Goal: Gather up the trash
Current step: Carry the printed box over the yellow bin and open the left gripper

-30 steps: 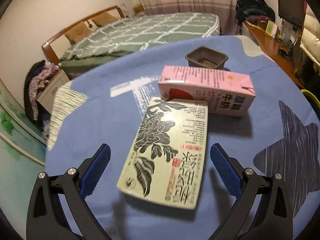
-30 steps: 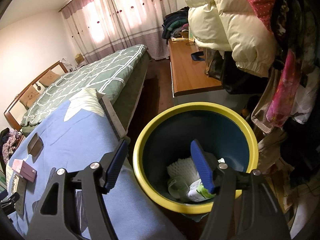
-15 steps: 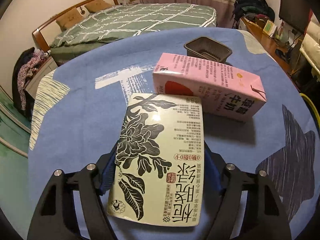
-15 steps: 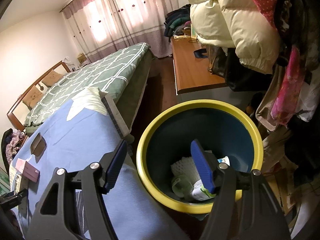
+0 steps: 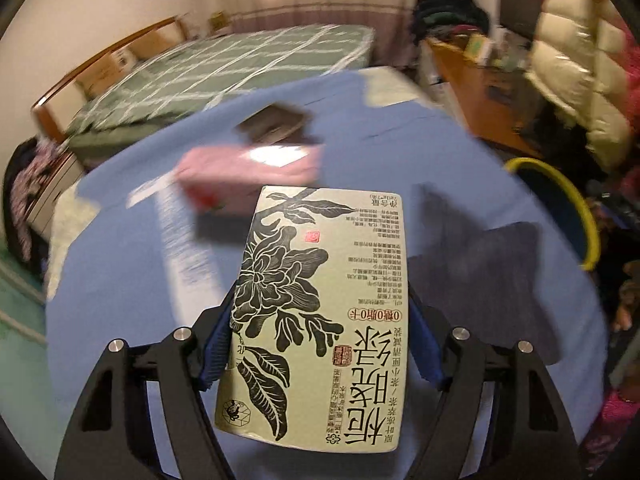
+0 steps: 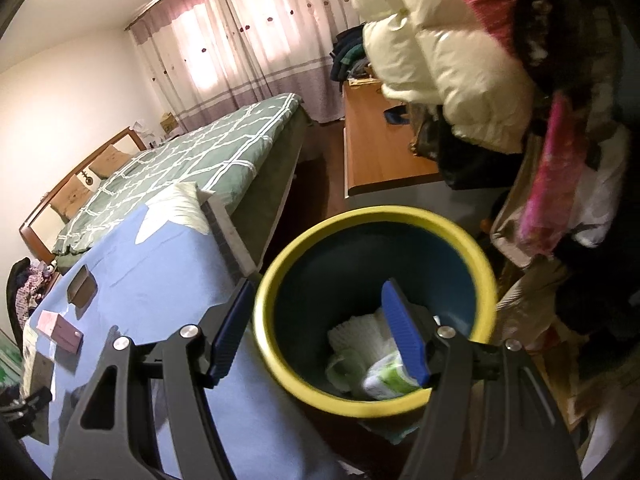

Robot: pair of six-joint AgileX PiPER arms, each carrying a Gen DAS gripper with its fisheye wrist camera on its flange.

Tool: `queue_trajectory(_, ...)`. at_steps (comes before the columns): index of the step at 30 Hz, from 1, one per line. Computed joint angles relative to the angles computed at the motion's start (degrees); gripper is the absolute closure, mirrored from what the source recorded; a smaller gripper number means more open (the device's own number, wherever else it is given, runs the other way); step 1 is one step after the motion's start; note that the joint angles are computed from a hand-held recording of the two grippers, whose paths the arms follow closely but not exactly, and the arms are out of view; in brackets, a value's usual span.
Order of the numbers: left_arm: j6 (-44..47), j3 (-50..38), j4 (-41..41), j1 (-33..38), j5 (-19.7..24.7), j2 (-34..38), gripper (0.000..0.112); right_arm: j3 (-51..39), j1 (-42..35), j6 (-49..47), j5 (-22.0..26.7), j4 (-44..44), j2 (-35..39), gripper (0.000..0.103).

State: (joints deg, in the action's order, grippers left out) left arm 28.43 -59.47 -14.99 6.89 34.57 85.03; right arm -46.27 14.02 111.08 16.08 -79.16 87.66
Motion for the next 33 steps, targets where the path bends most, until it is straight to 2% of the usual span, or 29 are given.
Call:
queue_trajectory(5, -7.3, -3.4, 3.1, -12.6, 0.4, 0.3, 0.039, 4.5, -4.6, -4.0, -1.8, 0.6, -4.9, 0.039)
queue_trajectory(9, -15.8, -11.2, 8.1, -23.9, 1.9, 6.4, 0.039, 7.0, -8.9, -8.5, -4.0, 1.8, -7.6, 0.037)
queue_trajectory(13, -21.8, -20.0, 11.7, -31.8, 4.2, 14.1, 0.039, 8.8, -12.5, -10.1, -5.8, 1.7, -8.7, 0.036)
queue_trajectory(21, -25.3, -41.9, 13.3, -39.0, 11.7, 32.0, 0.039, 10.5, -21.0, -10.0, -10.5, -1.0, -8.7, 0.036)
queue_trajectory(27, -27.2, -53.1, 14.6, -41.8, 15.4, 40.5, 0.039, 11.0, -25.8, -12.3, -12.9, 0.0, -8.4, 0.036)
queue_trajectory(29, -27.4, -54.7, 14.4, -41.9, 15.6, 41.7, 0.037, 11.0, -26.1, -12.3, -12.9, 0.0, -8.2, 0.036)
queue_trajectory(30, -28.4, -54.8, 15.1, -42.1, 15.2, 41.7, 0.03, 11.0, -26.2, -13.8, -13.0, 1.4, -8.2, 0.036)
queue_trajectory(31, -29.4, -54.4, 15.6, -42.3, 14.5, 41.4, 0.023, 11.1, -26.1, -13.8, -13.0, 1.4, -8.2, 0.036)
queue_trajectory(33, -30.4, -49.7, 16.0, -41.9, 11.1, 38.1, 0.021, 11.1, -25.4, -11.0, -12.6, -1.3, -8.3, 0.036)
